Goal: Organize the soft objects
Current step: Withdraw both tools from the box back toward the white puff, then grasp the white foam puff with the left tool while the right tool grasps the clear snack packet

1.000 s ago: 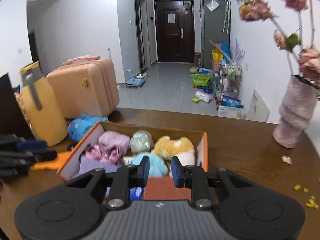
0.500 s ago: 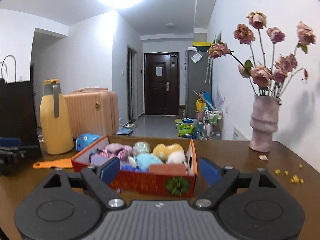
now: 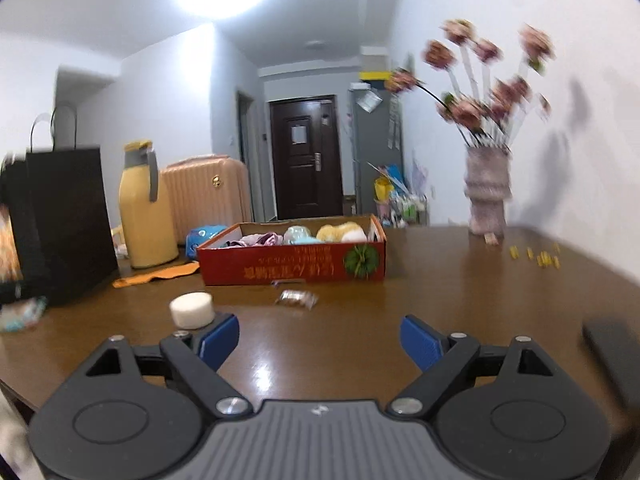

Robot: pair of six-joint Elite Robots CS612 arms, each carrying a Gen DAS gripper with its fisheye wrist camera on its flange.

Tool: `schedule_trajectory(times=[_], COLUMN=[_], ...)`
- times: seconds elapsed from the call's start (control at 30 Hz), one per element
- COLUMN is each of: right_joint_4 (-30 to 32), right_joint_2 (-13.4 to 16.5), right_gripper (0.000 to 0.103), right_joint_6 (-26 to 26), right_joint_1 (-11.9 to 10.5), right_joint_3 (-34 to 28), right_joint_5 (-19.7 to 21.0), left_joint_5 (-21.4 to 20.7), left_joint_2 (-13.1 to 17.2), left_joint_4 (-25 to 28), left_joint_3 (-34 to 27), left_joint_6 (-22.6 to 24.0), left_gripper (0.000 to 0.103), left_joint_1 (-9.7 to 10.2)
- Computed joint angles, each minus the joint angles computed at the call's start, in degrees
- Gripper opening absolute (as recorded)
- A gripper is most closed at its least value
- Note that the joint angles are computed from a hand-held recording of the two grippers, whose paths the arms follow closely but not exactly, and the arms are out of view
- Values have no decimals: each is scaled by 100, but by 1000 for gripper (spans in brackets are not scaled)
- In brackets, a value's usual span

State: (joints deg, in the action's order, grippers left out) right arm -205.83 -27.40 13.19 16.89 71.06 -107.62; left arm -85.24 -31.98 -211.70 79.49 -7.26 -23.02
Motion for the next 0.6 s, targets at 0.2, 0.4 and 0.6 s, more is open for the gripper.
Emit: schedule_trajectory(times=[0.2, 0.4, 0.6], right_joint_4=[-197, -171, 297], right_joint_2=[-62, -16, 78], right_gripper=[88, 88, 86], right_joint_6=[-139, -94, -213], right_joint_1=[94, 91, -4], right_joint_3=[231, 133, -169], right_joint_5=[6, 18, 181], left_joint_5=[147, 76, -77], left_joint_2=[-50, 11, 271], left_joint_4=[-92, 89, 706], left_joint_3=[193, 52, -523], left_joint_6=[285, 151, 339], left_gripper=[103, 103, 103], left_joint_1=[-30, 3, 58])
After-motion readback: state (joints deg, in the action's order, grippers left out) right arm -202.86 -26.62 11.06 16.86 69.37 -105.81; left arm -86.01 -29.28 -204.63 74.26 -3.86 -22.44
